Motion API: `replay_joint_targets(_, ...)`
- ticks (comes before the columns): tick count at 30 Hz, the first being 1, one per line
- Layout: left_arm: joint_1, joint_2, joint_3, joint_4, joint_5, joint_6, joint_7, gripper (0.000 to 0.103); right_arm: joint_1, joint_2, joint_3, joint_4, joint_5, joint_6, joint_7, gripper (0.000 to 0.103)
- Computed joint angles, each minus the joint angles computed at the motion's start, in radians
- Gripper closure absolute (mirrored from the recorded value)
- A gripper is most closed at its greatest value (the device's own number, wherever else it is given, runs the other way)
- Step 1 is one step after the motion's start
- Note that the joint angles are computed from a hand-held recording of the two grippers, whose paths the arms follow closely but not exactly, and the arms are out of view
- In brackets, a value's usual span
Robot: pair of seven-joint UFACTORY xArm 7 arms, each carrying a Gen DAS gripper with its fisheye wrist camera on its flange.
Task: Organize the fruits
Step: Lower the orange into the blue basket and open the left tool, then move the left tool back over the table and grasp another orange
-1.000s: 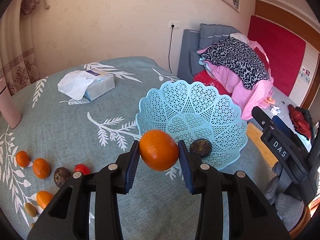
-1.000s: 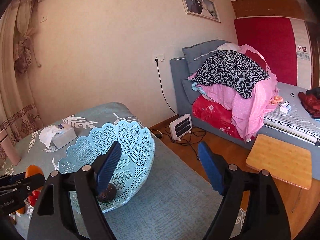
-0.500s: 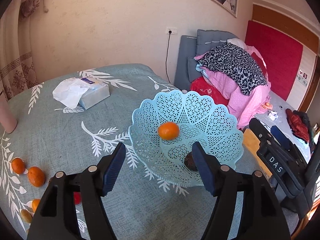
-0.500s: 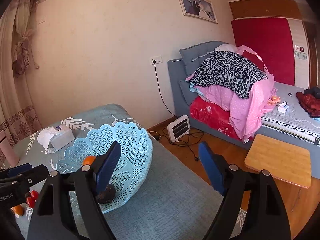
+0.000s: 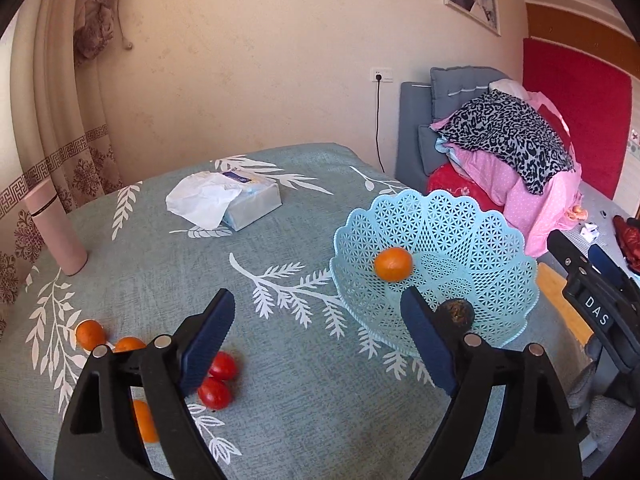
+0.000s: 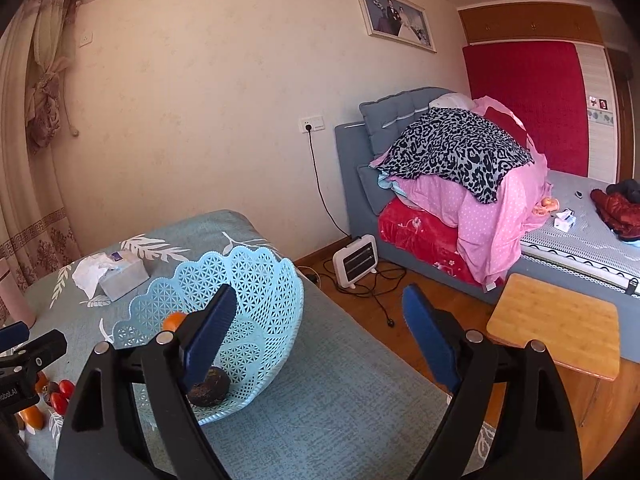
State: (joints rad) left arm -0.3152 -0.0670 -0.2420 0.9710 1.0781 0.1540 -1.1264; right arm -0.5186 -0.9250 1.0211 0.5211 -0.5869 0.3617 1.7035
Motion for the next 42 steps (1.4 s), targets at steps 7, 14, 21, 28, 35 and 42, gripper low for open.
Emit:
replay_joint_targets(7, 0.023, -0.031, -0.004, -0.025, 0.13, 0.026, -0.104, 0.017, -0.004, -0.002, 0.012, 0.012, -0.009, 0.02, -0.007, 0.017)
replay_joint_targets(14, 0.057, -0.079, -0.003, -0.07, 0.165, 0.022, -0.15, 0.017, -0.014, -0.005, 0.036, 0.031, -0.018, 0.056, -0.011, 0.017)
replay_joint_targets(21, 0.131, -0.14, -0.017, -0.12, 0.228, -0.012, -0.227, 0.017, -0.021, 0.006, 0.059, 0.062, -0.033, 0.082, -0.036, 0.015)
replay_joint_targets(28, 0.207, -0.174, -0.017, -0.157, 0.221, -0.038, -0.246, 0.017, -0.032, 0.071, 0.079, 0.121, -0.041, -0.006, -0.11, 0.013)
replay_joint_targets(35, 0.257, -0.196, 0.016, -0.194, 0.077, -0.066, -0.134, 0.017, -0.087, 0.225, 0.143, 0.215, -0.001, -0.166, -0.258, 0.01)
replay_joint_targets(42, 0.124, -0.168, 0.231, -0.229, -0.388, -0.061, 0.297, 0.017, -0.165, 0.322, 0.255, 0.287, 0.07, -0.212, -0.358, 0.01)
